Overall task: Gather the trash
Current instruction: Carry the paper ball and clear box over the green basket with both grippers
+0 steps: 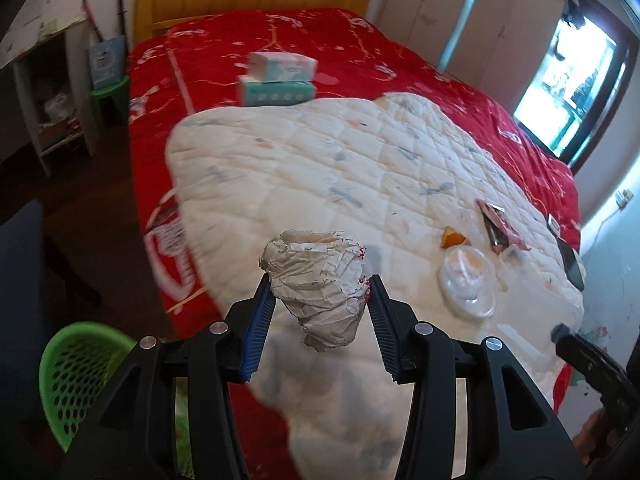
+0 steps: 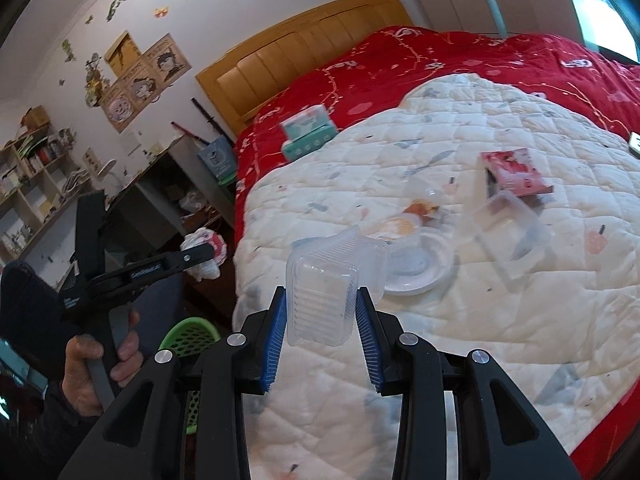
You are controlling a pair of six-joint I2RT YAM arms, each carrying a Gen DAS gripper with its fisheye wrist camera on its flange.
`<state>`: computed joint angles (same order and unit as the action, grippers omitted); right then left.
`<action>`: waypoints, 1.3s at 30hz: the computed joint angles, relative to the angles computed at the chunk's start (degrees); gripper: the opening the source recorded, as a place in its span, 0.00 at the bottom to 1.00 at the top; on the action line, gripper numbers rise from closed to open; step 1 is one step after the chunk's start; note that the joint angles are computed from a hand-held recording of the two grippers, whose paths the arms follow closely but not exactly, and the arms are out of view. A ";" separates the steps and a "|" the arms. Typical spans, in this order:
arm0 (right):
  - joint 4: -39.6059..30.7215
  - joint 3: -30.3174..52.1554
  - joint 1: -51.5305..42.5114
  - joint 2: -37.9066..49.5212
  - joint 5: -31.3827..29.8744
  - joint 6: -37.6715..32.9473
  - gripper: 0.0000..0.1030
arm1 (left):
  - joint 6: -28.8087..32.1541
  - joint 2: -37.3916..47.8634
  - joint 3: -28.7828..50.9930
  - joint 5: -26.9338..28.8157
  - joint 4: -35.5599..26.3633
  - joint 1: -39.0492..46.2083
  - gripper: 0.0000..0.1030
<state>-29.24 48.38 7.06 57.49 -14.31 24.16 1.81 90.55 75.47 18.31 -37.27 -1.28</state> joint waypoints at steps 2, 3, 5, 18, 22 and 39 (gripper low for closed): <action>0.36 0.18 2.15 0.26 0.83 0.77 0.33 | 0.69 -1.94 -1.68 1.13 -0.50 2.71 0.45; 0.57 0.28 3.04 0.48 1.17 1.11 0.33 | 1.25 -3.20 -2.84 1.61 -0.71 4.46 0.45; 0.98 0.46 5.36 0.79 2.25 1.67 0.33 | 2.35 -4.91 -4.46 2.54 -1.00 7.31 0.45; 2.52 4.25 17.41 5.54 7.16 4.15 0.33 | 9.77 -10.59 -12.28 7.23 -3.31 24.43 0.45; 2.88 5.42 19.61 7.09 7.82 4.38 0.33 | 11.22 -10.17 -13.00 7.99 -3.85 28.31 0.45; 4.80 10.60 27.78 14.90 9.81 4.76 0.33 | 18.52 -6.63 -15.59 8.76 -5.35 43.04 0.45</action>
